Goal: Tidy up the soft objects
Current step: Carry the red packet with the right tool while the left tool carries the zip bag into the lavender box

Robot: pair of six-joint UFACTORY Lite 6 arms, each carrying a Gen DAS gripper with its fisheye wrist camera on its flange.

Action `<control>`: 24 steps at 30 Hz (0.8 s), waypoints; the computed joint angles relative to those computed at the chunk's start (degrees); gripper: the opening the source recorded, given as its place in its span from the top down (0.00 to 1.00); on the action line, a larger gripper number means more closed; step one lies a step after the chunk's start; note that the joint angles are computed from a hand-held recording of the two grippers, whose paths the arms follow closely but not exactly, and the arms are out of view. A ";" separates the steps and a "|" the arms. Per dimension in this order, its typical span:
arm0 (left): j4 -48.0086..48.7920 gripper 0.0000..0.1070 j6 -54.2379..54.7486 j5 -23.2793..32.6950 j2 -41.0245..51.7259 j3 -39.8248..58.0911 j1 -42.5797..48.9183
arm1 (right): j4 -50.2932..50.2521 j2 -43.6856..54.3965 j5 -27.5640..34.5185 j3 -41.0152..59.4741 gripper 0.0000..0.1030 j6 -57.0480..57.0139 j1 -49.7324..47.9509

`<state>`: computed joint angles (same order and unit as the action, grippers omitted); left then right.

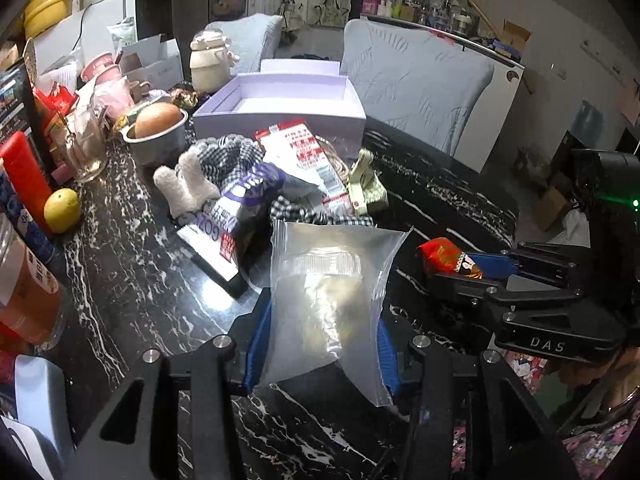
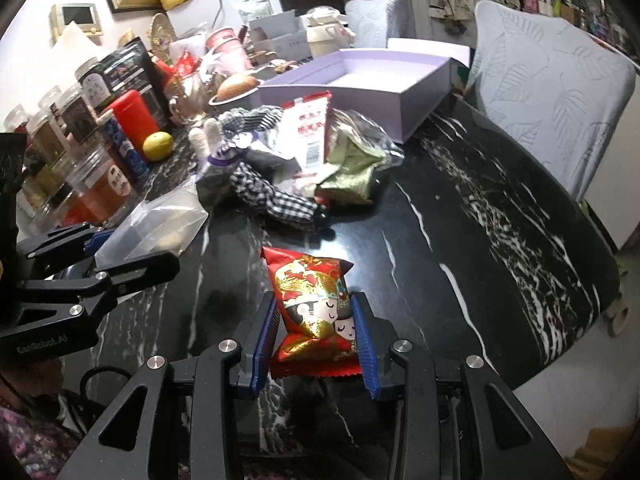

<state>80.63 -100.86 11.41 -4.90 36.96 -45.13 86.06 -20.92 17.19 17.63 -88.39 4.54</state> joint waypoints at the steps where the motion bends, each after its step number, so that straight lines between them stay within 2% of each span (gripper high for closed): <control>1: -0.56 0.57 0.36 0.72 0.12 0.34 -0.23 | -0.19 -0.26 0.12 0.05 0.65 0.12 0.02; 6: -4.62 0.57 4.94 -0.93 0.79 2.74 2.12 | -2.67 -0.06 1.58 2.59 0.65 2.49 -0.87; 9: -3.84 0.58 5.46 -0.01 1.77 4.74 2.74 | -4.36 0.16 2.11 4.30 0.65 3.91 -1.71; 24: -1.77 0.57 11.57 -3.76 10.51 20.73 9.29 | -7.10 8.02 6.04 18.75 0.65 5.57 -5.41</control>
<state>78.85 -89.29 7.64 5.61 57.69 -35.83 78.96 -12.91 23.22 36.38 -82.81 -0.88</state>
